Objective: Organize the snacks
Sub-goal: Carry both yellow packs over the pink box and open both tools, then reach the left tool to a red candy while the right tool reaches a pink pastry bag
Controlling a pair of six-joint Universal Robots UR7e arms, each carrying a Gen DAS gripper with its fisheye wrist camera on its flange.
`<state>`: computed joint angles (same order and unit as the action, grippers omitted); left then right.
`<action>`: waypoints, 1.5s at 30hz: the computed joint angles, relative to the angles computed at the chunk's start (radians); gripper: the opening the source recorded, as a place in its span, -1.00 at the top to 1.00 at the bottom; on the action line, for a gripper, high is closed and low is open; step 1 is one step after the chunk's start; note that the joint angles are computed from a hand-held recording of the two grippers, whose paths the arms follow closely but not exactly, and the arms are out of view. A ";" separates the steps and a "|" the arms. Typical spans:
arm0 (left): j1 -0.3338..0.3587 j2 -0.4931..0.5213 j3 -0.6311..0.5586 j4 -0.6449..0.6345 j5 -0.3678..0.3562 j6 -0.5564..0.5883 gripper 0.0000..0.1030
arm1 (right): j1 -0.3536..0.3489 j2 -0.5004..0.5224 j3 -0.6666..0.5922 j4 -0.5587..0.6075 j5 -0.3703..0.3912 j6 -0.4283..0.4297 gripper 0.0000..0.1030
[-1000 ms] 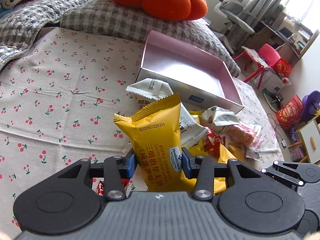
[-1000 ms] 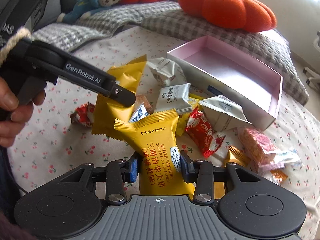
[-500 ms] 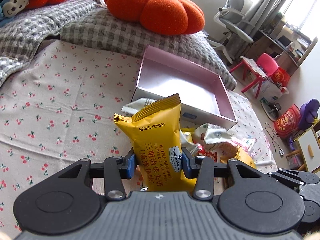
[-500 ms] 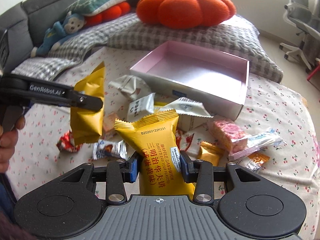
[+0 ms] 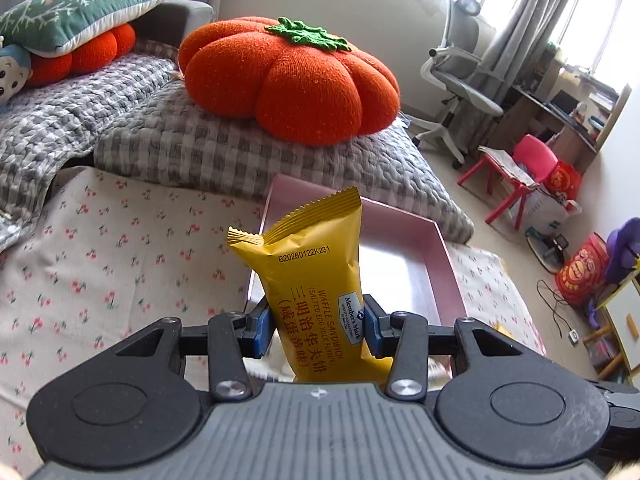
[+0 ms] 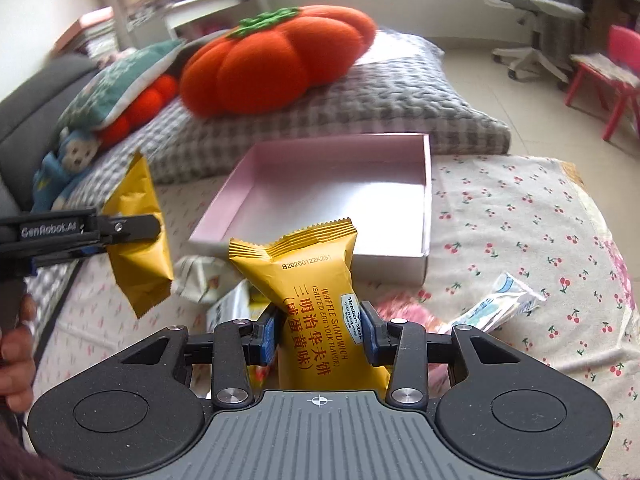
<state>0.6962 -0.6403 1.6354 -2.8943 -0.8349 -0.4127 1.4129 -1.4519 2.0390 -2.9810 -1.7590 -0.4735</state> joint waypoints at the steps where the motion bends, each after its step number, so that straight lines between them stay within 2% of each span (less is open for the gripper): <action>1: 0.010 0.014 -0.022 -0.002 -0.004 0.007 0.21 | -0.003 0.014 -0.017 -0.005 -0.005 0.022 0.24; 6: 0.041 0.090 -0.132 -0.001 -0.002 0.060 0.21 | -0.019 0.084 -0.104 -0.028 -0.001 0.121 0.24; 10: 0.056 0.139 -0.191 -0.055 0.020 0.112 0.20 | -0.049 0.135 -0.137 -0.149 0.113 0.198 0.21; 12: 0.061 0.151 -0.190 -0.114 0.028 0.145 -0.05 | -0.050 0.163 -0.145 -0.240 0.134 0.219 0.10; 13: 0.061 0.148 -0.180 -0.133 0.025 0.157 -0.51 | -0.045 0.170 -0.148 -0.255 0.121 0.215 -0.30; 14: 0.060 0.148 -0.173 -0.146 0.032 0.165 -0.70 | -0.041 0.173 -0.149 -0.257 0.105 0.203 -0.60; 17: 0.052 0.139 -0.168 -0.135 0.061 0.177 -0.70 | -0.037 0.163 -0.148 -0.239 0.084 0.168 -0.59; 22: 0.051 0.096 -0.138 -0.108 0.057 0.098 -0.72 | -0.053 0.112 -0.129 -0.191 0.124 0.192 -0.60; 25: 0.038 0.072 -0.114 -0.098 0.072 0.095 -0.88 | -0.049 0.082 -0.106 -0.191 0.116 0.150 -0.66; 28: 0.015 0.055 -0.091 -0.081 0.129 0.109 -0.99 | -0.049 0.046 -0.078 -0.180 0.111 0.089 -0.72; 31: -0.015 0.038 -0.072 0.000 0.224 0.072 -0.99 | -0.049 0.014 -0.048 -0.181 0.080 0.040 -0.80; 34: -0.033 0.027 -0.037 -0.017 0.261 0.125 -0.99 | -0.047 0.000 -0.032 -0.168 0.030 0.025 -0.86; 36: -0.038 0.012 -0.015 -0.011 0.258 0.131 -0.99 | -0.042 -0.006 -0.031 -0.135 -0.016 0.024 -0.86; 38: -0.036 -0.018 -0.004 0.067 0.231 0.062 -0.99 | -0.039 -0.016 -0.026 -0.109 -0.049 0.032 -0.86; 42: -0.034 -0.061 0.020 0.160 0.210 -0.062 -0.99 | -0.044 -0.047 -0.012 -0.061 -0.051 0.054 -0.86; 45: -0.033 -0.091 0.056 0.194 0.175 -0.097 -0.98 | -0.031 -0.048 -0.007 -0.032 -0.112 0.048 -0.86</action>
